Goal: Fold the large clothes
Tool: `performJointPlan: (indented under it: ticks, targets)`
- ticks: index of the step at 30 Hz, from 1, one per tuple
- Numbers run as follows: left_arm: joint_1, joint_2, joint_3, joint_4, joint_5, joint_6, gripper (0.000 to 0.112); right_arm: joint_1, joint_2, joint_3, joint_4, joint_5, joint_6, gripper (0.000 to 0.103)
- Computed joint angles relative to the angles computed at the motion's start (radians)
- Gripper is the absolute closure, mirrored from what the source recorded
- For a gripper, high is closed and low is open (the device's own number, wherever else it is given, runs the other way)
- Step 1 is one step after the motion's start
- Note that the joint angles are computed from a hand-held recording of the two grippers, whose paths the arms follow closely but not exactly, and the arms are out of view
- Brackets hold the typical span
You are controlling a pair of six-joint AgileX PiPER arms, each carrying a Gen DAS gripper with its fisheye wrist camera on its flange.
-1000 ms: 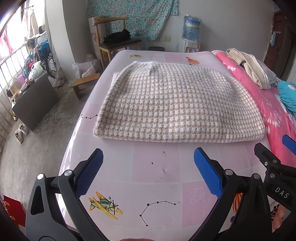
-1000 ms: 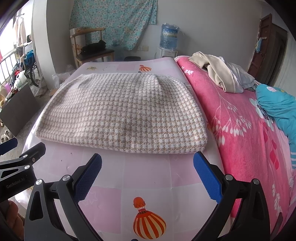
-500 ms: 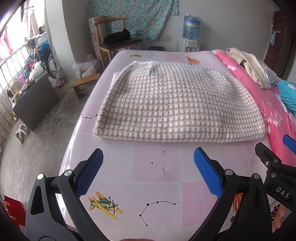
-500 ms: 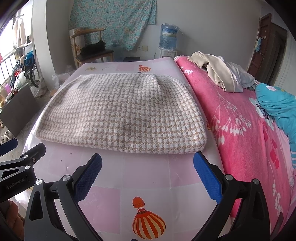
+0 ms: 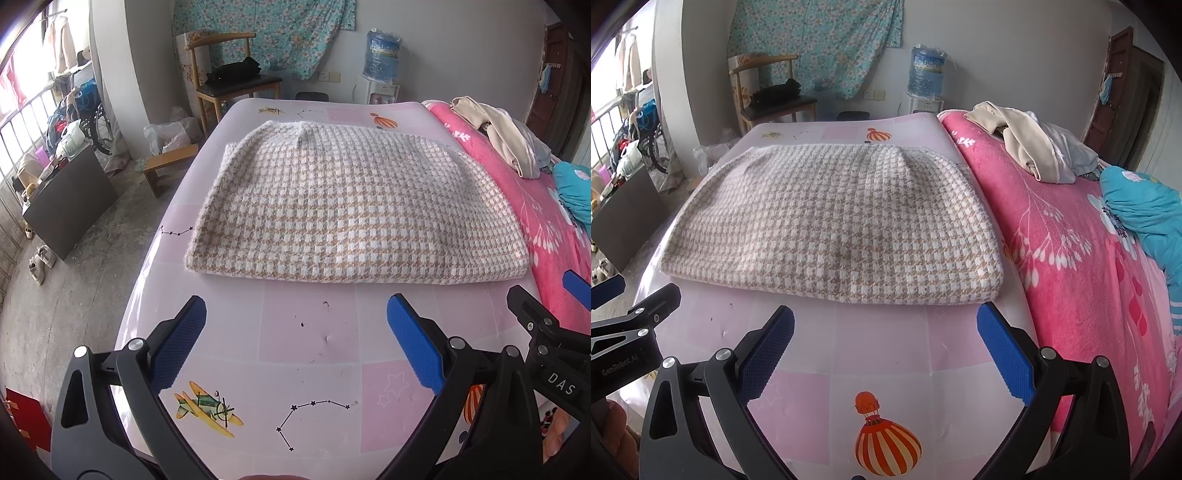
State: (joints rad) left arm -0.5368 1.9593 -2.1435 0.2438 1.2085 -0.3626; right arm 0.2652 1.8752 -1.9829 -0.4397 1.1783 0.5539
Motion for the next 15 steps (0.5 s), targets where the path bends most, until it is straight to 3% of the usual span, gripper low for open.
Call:
performJointPlan:
  ticks: [15]
  targets:
    - [-0.004, -0.004, 0.012, 0.004, -0.012, -0.001, 0.017, 0.001, -0.009, 0.010, -0.011, -0.003, 0.010, 0.007]
